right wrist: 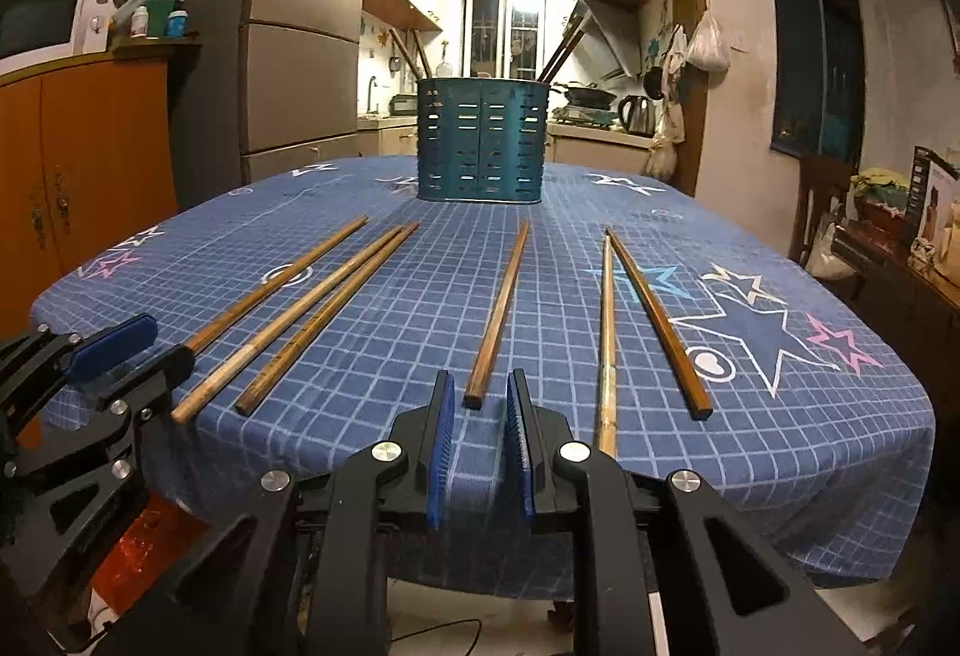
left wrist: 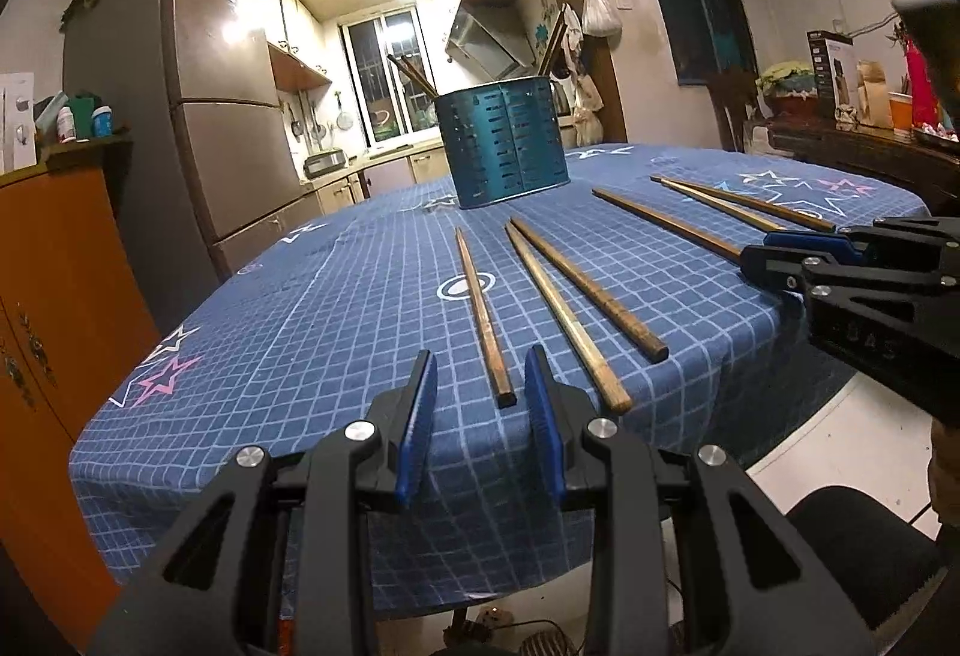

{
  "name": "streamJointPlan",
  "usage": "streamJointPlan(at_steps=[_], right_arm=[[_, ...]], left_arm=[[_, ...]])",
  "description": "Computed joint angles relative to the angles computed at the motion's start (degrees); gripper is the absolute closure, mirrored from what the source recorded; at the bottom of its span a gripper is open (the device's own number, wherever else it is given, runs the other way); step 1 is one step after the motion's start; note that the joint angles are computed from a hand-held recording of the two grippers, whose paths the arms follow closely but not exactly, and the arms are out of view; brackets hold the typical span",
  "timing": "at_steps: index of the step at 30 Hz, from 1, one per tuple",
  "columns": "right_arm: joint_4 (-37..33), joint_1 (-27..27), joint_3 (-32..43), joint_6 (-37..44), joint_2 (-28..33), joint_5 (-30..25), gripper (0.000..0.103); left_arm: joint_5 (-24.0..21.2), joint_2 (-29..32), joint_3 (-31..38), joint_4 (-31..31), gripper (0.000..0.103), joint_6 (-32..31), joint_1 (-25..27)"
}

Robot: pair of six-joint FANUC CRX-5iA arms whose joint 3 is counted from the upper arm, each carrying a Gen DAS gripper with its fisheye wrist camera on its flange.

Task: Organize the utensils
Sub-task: 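Move both open tools back over the remaining chopsticks, then close the right tool on a chopstick while the left tool closes on another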

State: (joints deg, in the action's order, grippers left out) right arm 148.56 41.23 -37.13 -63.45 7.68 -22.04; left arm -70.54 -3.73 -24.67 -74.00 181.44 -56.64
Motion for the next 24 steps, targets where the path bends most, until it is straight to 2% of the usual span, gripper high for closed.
streamJointPlan(at_steps=[4,9,17,24], right_arm=[[-7.85,3.21,-0.45,5.97,1.82,-5.23,0.084],[-12.29,5.69,-1.05,8.05,2.98,-9.68,0.084],[-16.99,7.87,-1.4,9.34,3.43,-11.91,0.085],[-18.22,8.51,-1.51,9.04,3.11,-11.21,0.095]], left_arm=[[0.13,0.3,-0.58,-1.37,0.078,2.07,-0.71],[2.1,-0.97,-2.29,-2.76,0.083,5.17,-0.95],[6.42,-3.75,-5.07,-4.33,0.09,7.44,-0.57],[8.76,-5.58,-6.14,-3.92,0.095,6.88,0.5]])
